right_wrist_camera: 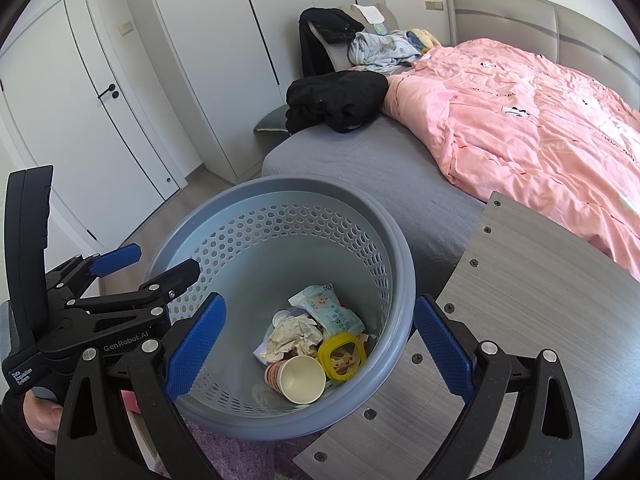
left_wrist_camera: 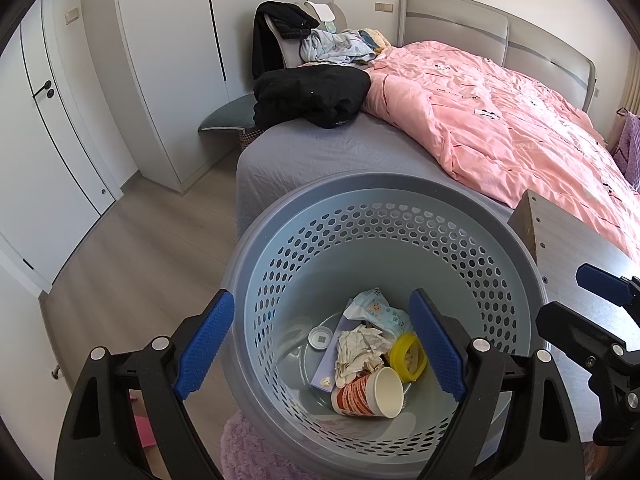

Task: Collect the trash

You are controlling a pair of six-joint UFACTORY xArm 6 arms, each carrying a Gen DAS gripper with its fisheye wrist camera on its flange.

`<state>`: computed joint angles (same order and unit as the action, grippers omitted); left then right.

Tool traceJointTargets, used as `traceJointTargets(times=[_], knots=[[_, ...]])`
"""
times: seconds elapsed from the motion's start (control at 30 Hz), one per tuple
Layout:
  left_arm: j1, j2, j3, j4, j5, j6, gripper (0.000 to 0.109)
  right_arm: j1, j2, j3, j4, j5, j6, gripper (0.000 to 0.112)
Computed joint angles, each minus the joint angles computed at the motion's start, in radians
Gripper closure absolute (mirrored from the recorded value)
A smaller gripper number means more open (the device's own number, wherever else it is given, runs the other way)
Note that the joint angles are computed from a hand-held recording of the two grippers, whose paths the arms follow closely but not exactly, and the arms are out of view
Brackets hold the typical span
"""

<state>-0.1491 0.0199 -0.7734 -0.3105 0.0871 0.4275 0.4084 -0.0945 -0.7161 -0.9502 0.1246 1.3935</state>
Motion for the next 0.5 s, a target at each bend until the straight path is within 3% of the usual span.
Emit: traceJointTargets(times=[0.5], knots=[[0.007, 0.001, 0.003, 0.08, -0.005, -0.073, 0.024, 0.003, 0.0, -0.001, -0.002, 0.002, 0.005, 0.019]])
